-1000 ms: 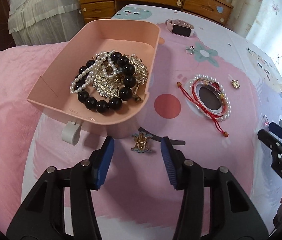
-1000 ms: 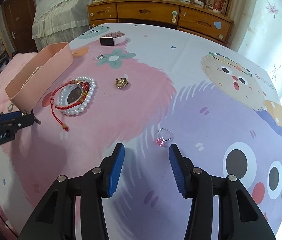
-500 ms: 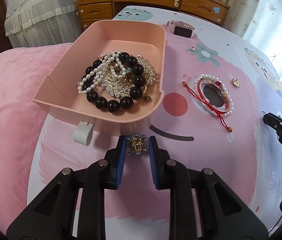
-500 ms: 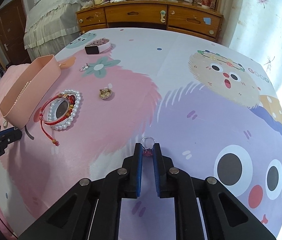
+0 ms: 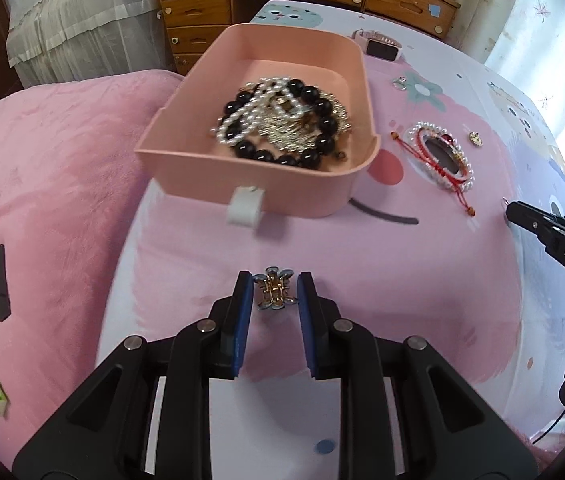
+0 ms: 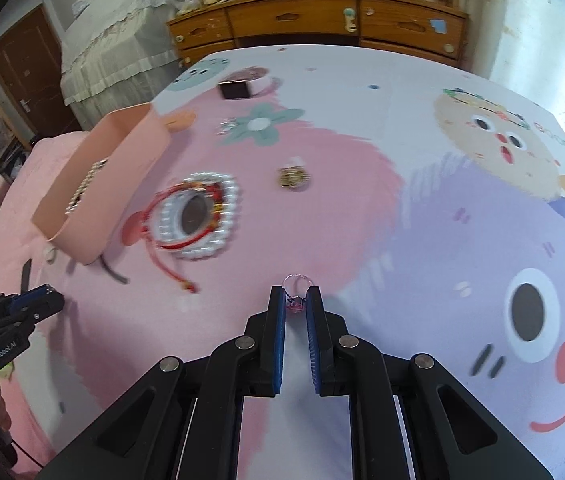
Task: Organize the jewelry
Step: 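Carry the brooch with the left tool while the right tool carries the ring to the box, then open the left tool over the pink box while the right tool releases the ring inside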
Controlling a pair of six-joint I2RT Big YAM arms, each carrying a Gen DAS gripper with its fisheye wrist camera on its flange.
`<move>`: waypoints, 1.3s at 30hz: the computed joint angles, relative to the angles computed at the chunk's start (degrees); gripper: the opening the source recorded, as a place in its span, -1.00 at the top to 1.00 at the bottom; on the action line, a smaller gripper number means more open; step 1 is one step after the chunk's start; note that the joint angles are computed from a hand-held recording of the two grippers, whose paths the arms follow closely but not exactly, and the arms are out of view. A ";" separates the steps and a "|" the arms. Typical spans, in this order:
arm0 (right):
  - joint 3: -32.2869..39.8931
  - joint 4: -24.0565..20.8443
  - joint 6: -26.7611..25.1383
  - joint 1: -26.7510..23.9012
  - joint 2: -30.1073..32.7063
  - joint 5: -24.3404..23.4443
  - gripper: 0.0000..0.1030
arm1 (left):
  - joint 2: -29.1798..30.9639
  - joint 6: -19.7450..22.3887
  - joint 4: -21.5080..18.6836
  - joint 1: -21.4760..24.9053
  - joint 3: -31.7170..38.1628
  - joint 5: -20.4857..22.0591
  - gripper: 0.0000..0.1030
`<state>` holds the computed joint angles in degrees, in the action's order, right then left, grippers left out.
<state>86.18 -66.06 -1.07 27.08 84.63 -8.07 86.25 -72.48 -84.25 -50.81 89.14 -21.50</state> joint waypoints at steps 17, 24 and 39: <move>10.67 0.88 9.84 16.91 1.61 -3.99 0.80 | -9.63 19.97 -5.71 5.49 1.07 -1.68 0.62; 14.41 2.78 14.68 21.20 2.54 2.20 0.80 | -9.55 34.41 -1.00 11.53 4.94 0.33 0.62; 12.65 8.36 21.19 23.18 1.17 9.01 0.29 | -5.26 41.59 2.07 16.15 6.97 6.68 0.12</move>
<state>98.82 -57.70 20.12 50.26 85.80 0.94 80.99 -30.89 -82.18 -34.66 96.11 -14.82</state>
